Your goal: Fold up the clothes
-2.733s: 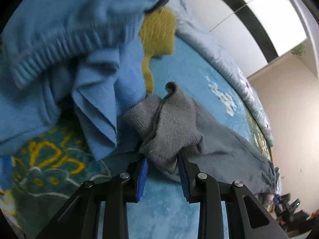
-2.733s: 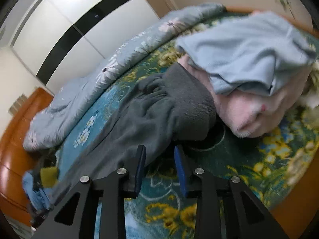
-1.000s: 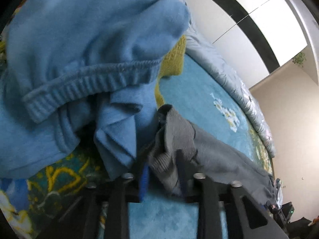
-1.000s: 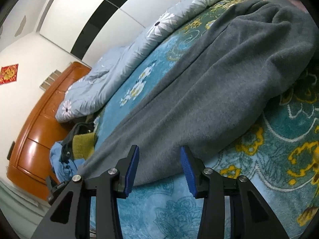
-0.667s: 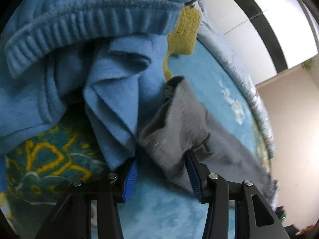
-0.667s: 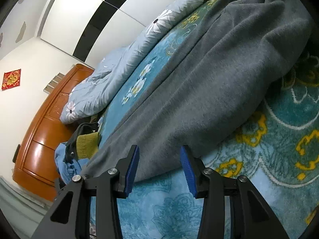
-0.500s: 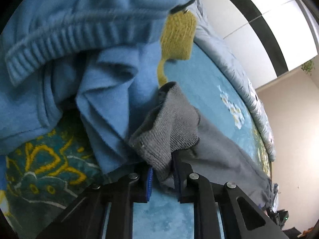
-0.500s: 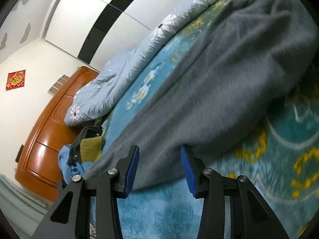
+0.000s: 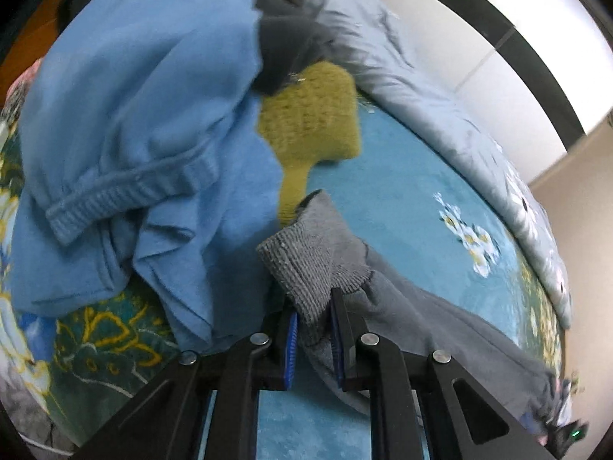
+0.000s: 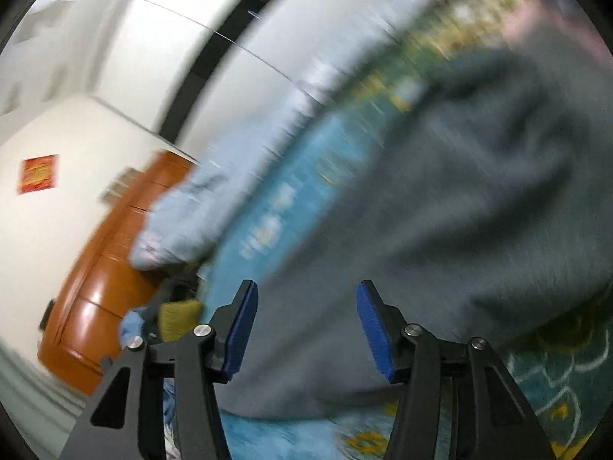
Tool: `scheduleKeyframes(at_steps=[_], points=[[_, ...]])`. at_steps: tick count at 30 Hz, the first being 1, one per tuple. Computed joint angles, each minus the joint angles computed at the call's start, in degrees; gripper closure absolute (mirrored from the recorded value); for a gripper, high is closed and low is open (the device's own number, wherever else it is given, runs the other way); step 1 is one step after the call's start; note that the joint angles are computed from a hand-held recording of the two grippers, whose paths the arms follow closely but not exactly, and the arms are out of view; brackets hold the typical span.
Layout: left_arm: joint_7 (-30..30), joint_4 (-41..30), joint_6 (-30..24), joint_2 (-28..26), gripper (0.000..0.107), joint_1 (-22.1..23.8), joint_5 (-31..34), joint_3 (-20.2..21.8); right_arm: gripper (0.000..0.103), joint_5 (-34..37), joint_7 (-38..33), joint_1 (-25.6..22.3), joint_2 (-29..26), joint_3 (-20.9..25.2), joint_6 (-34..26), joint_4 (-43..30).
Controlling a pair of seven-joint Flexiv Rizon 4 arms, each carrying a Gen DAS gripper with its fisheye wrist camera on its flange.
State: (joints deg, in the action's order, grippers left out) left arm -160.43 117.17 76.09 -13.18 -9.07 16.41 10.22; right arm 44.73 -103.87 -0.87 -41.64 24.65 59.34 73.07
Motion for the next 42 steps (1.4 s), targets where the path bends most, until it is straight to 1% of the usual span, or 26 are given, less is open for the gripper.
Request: scheduleKeyframes(at_steps=[1,2,3,4,5,7,8,9,11,13,16,19,21,22,25,26,27,31,33,34,35,36,39,40,41,42], points=[[-0.67,0.07,-0.01,0.1,0.091,-0.09,0.08,0.24,0.048,-0.42,1.8,0.18,0.05,-0.78,-0.59,0.39],[-1.69,-0.15,-0.47,0.32,0.091,-0.53,0.87,0.74,0.053,-0.75,3.43,0.24,0.09,-1.4,-1.04,0.82],[-2.73,-0.59,-1.19,0.49,0.091,-0.93,1.81,1.12,0.062,-1.12,5.07,0.28,0.11,-1.98,-1.5,1.22],[-3.75,-1.56,-2.62,0.53,0.091,-1.38,2.9,1.33,0.065,-2.28,6.41,0.81,0.6,-2.94,-1.36,1.89],[-4.87,-3.24,-5.52,0.7,0.091,-2.22,4.45,1.43,0.065,-3.31,7.02,1.27,1.09,-3.43,-0.99,2.46],[-6.42,-7.82,-12.2,1.02,0.091,-3.94,9.49,0.78,0.065,-4.81,7.16,1.94,2.17,-3.76,0.78,3.75],[-6.69,-10.57,-14.88,0.87,0.091,-4.81,12.47,-0.01,0.062,-5.22,6.65,2.14,2.78,-3.61,2.27,4.49],[-6.32,-13.59,-17.13,0.47,0.091,-5.66,15.33,-1.13,0.056,-5.66,6.17,2.34,3.36,-3.46,3.77,5.21],[-4.34,-19.72,-21.14,-0.84,0.091,-7.39,20.28,-3.38,0.055,-5.52,4.68,1.77,3.9,-2.23,6.09,5.81],[-0.7,-26.38,-23.78,-3.46,0.091,-9.4,24.14,-5.54,0.055,-3.61,2.87,0.01,3.67,-0.15,7.18,5.4],[7.72,-37.1,-25.01,-9.86,0.091,-12.32,25.73,-7.83,0.055,-4.01,4.35,0.49,3.63,-0.87,8.49,5.43],[17.3,-45.86,-23.69,-16.95,0.091,-14.09,23.18,-10.41,0.055,-4.91,5.44,0.55,3.28,-0.85,8.89,5.46],[24.89,-52.15,-23.39,-22.18,0.091,-14.78,20.57,-12.68,0.055,-4.2,5.04,-0.47,2.77,0.37,8.49,5.03],[28.16,-54.02,-23.5,-24.17,0.091,-14.88,18.94,-13.66,0.055,-3.98,4.95,-0.74,2.71,0.61,8.44,5.03],[33.99,-58.1,-25.52,-28.28,0.091,-15.82,14.94,-14.47,0.055,-3.76,4.77,-1.08,3.24,0.66,9.15,5.95],[35.11,-58.77,-26.06,-29.01,0.091,-16.13,13.85,-14.29,0.055,-3.57,4.69,-1.23,3.4,0.76,9.46,6.2],[34.9,-58.24,-26.59,-28.61,0.091,-16.56,13.26,-13.27,0.055,-3.28,4.29,-1.64,3.53,1.06,9.53,6.4],[32.49,-55.76,-31.24,-26.23,0.09,-19.05,13.32,-6.42,0.055,-2.57,4.09,-2.2,3.53,1.29,9.42,6.41],[33.22,-54.91,-34.22,-26.18,0.088,-19.56,12.91,-3.97,0.055,-2.35,4.28,-2.18,3.3,1.3,9.07,6.13],[33.87,-54.64,-35.93,-26.35,0.085,-19.54,12.74,-3.19,0.055,-2.33,4.34,-2.08,3.15,1.28,8.89,5.93],[34.58,-54.23,-37.48,-26.58,0.079,-19.19,12.35,-2.77,0.055,-2.3,4.16,-2.09,3.02,1.35,8.68,5.73],[35.48,-53.73,-38.66,-26.88,0.075,-18.45,11.4,-2.91,0.055,-2.27,3.91,-2.0,2.88,1.47,8.48,5.49],[36.09,-53.13,-38.74,-27.77,0.063,-17.78,10.41,-2.93,0.055,-2.36,3.64,-1.42,2.45,1.45,7.9,4.81],[36.0,-53.55,-38.66,-28.44,0.057,-17.82,10.57,-2.67,0.055,-2.5,3.83,-1.16,2.3,1.27,7.73,4.62],[35.9,-53.98,-38.58,-29.12,0.053,-17.85,10.72,-2.41,0.055,-2.66,4.03,-0.91,2.15,1.11,7.57,4.44],[35.84,-54.71,-38.83,-29.9,0.052,-17.89,10.9,-2.06,0.055,-2.8,4.3,-0.71,2.02,0.95,7.43,4.28]])
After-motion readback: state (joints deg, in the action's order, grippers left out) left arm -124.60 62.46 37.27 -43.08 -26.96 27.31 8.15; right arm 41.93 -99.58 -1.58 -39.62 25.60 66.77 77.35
